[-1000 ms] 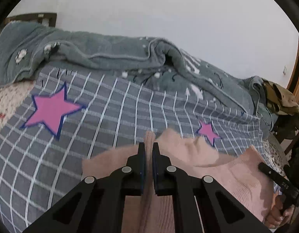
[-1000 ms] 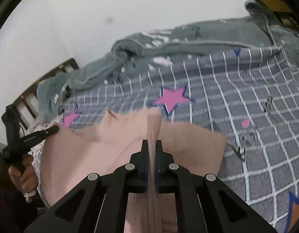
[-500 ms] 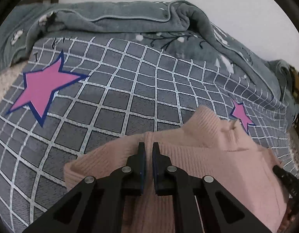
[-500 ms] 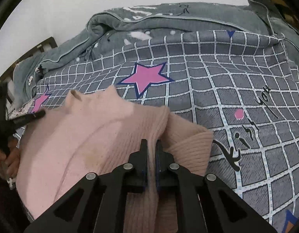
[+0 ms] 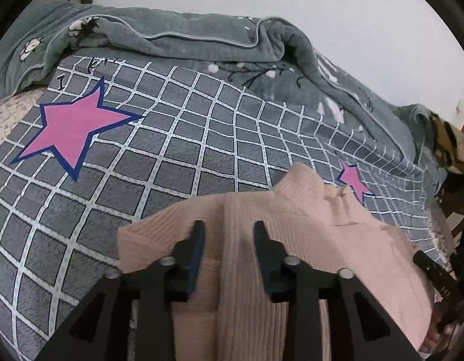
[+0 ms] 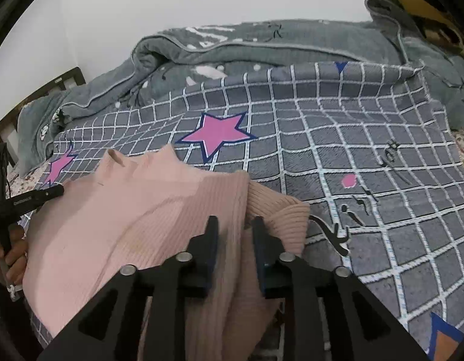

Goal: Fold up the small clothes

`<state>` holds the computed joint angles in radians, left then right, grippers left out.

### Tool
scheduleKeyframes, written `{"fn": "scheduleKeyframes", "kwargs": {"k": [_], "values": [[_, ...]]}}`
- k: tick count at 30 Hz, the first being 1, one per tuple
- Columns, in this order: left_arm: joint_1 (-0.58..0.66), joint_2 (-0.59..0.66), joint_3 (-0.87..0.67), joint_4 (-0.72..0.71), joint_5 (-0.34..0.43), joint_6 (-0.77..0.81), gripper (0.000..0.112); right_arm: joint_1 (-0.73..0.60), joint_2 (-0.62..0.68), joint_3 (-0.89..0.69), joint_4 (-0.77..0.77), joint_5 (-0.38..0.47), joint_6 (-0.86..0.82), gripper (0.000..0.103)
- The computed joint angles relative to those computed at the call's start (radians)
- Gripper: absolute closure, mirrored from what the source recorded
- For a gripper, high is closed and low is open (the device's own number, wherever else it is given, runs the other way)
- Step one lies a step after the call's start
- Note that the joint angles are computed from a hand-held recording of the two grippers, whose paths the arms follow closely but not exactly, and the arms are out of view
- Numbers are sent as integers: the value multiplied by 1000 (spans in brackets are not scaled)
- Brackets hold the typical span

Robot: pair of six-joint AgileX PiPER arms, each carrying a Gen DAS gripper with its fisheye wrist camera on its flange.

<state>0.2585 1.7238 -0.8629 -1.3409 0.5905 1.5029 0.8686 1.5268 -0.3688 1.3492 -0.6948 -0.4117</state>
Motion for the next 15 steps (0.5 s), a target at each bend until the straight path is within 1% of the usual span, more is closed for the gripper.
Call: {"fn": "scheduleKeyframes", "kwargs": {"k": [1,2,3,4,5,8,10,12,15], "values": [[14,-3,6,-11,18,12,73,24,-2,3,23,-25,-7,65],[28,-8,11,-20,33,21,67,42,-2,2,44,-46,-16,63],[45,-16,20,-35,50,37,61,55,-5,3,64,-59,-26,63],[57,-21,28,-54,62,55,47,61,-11,5,75,-63,-31,63],[81,-33,46,-92,85,93,43,64,-19,10,78,-64,-28,63],[120,-54,63,-87,118,98,43,89,-54,30,95,-80,-14,63],[138,-60,71,-78,128,96,43,128,-73,31,130,-110,-27,63],[166,-68,86,-57,141,90,42,192,-80,11,196,-162,-75,63],[234,-64,109,-8,201,88,41,331,-68,-48,306,-269,-145,63]]}}
